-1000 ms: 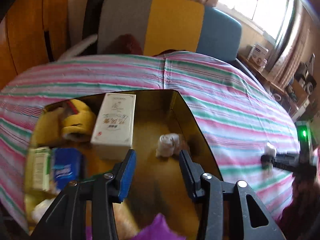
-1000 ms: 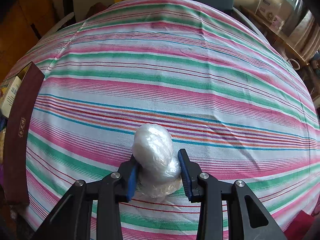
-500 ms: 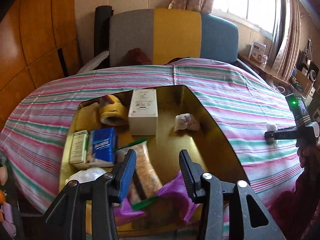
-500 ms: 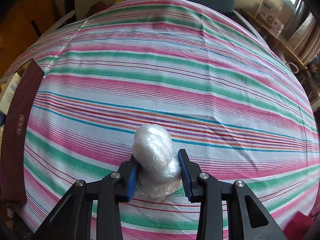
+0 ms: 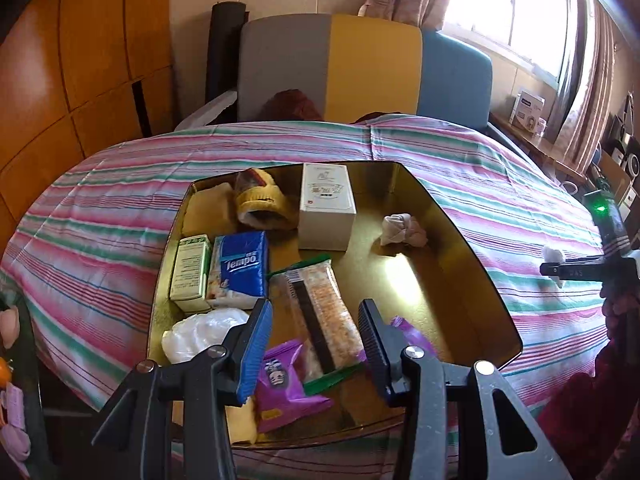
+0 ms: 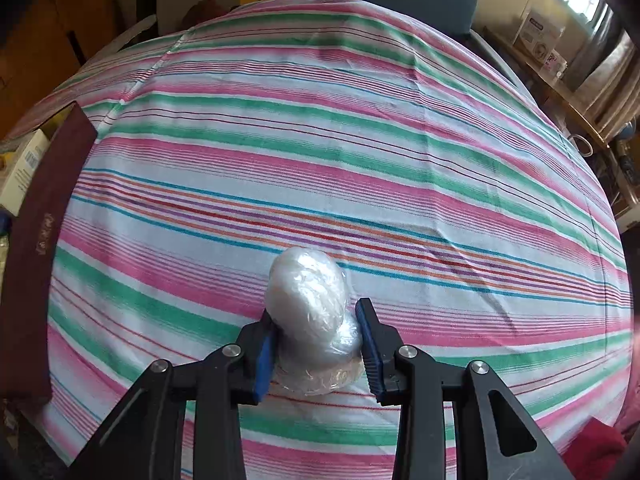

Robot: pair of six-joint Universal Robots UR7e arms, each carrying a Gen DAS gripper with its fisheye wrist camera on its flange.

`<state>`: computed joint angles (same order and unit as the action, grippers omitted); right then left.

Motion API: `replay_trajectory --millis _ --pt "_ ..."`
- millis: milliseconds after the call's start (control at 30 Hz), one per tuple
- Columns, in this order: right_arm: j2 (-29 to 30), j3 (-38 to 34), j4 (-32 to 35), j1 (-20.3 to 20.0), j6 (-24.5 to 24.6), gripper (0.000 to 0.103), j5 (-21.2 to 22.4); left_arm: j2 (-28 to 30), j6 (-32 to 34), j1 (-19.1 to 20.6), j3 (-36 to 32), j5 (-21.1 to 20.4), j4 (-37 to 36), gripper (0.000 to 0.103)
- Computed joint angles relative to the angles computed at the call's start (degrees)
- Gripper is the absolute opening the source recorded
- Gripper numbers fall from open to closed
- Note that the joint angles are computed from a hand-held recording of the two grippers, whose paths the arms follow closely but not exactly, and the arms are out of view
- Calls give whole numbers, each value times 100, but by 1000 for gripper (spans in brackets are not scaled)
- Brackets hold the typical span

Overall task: Organize objects
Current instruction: 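Carry the plastic-wrapped ball into the gold tray and open the right gripper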

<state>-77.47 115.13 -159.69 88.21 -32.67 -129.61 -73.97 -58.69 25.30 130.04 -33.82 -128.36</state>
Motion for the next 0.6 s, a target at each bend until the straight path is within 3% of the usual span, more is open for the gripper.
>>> replay_trajectory --millis 133,267,467,600 --pt "-215 159 104 200 151 37 270 -67 -91 21 15 21 53 45" --pt "-323 218 220 669 124 37 707 -90 -144 41 5 37 116 45" --pt "-87 272 241 1406 -27 37 1303 -135 -208 96 13 3 222 45" --pt "223 288 348 1758 -203 37 1434 -302 -418 134 32 38 492 45"
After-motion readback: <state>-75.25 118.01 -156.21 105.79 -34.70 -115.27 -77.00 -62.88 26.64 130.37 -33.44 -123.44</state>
